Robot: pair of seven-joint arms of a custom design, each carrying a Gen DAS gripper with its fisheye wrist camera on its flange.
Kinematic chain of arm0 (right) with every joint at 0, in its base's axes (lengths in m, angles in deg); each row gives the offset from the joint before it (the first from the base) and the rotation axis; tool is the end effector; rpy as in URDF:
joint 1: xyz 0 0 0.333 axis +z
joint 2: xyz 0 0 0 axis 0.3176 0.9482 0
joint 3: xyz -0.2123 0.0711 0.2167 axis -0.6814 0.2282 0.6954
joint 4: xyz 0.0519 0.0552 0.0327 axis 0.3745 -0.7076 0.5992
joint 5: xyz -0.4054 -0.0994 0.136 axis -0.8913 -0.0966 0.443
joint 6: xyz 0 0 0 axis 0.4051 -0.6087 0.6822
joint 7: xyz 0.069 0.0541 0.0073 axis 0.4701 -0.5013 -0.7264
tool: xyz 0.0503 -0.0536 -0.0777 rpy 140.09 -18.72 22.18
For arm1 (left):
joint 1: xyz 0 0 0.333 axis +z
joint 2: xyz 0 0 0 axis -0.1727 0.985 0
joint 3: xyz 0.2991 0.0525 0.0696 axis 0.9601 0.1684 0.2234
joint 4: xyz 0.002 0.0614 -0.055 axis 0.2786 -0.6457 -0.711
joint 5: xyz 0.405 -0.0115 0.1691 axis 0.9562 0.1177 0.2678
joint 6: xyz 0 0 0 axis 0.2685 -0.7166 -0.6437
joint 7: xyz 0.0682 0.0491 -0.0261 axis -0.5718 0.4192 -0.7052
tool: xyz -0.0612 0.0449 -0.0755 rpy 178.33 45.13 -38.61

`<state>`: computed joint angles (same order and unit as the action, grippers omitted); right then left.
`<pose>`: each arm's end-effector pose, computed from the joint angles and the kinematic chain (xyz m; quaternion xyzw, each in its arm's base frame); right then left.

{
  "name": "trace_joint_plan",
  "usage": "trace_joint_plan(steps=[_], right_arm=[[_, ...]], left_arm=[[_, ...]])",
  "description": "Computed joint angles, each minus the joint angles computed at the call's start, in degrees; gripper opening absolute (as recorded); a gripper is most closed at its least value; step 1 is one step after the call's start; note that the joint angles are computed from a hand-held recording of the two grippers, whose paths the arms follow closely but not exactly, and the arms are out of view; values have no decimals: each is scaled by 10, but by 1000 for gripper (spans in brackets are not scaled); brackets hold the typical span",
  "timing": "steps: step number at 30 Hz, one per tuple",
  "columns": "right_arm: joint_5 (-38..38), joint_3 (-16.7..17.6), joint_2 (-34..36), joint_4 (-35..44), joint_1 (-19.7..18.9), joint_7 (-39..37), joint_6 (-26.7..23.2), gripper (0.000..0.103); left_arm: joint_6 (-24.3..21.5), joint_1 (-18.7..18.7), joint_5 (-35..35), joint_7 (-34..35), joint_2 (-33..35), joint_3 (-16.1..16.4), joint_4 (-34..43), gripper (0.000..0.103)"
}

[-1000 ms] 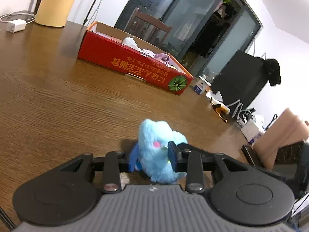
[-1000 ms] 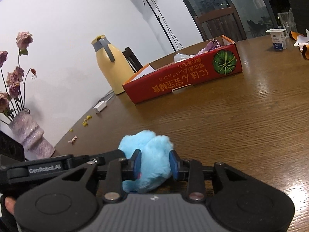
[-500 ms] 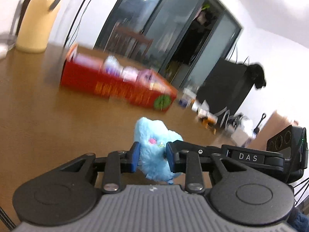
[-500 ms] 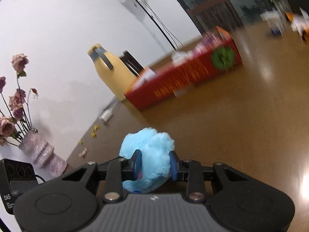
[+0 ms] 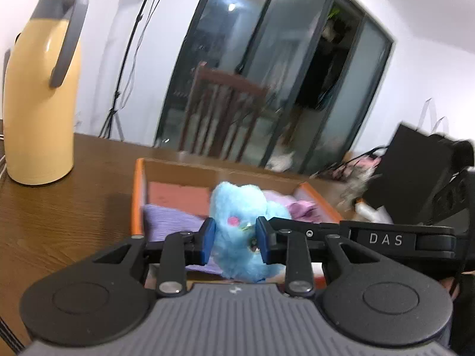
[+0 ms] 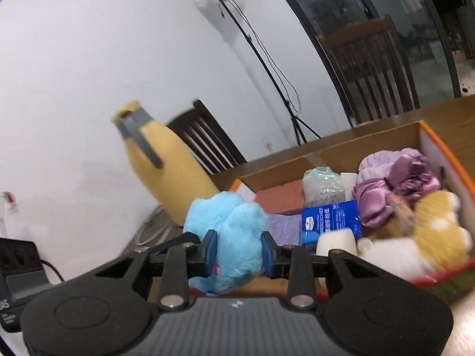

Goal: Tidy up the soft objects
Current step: 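Carry the blue plush into the box and open both tools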

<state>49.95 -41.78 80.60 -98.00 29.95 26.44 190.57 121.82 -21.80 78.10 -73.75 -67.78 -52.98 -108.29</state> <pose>0.7579 0.2994 0.4798 -0.7170 0.4519 0.0403 0.5292 0.6285 -0.2651 0.4994 -0.6720 0.5238 -0.4448 0.2761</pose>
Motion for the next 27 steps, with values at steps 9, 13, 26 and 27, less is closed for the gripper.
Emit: trace_joint_plan(steps=[9,13,26,27], right_arm=[[-149,-37,72,66,54,100,1,42],[-153,-28,51,43,44,93,17,46],[-10,-31,-174,-169,-22,-99,36,71],[4,-37,-192,-187,-22,-116,45,76]], left_arm=[[-7,-1,-155,218,20,4,-9,36],[-29,-3,-147,215,12,1,-5,46],[-212,-37,-25,71,-94,-63,-32,81],[-236,-41,-11,56,-101,-71,-35,84]])
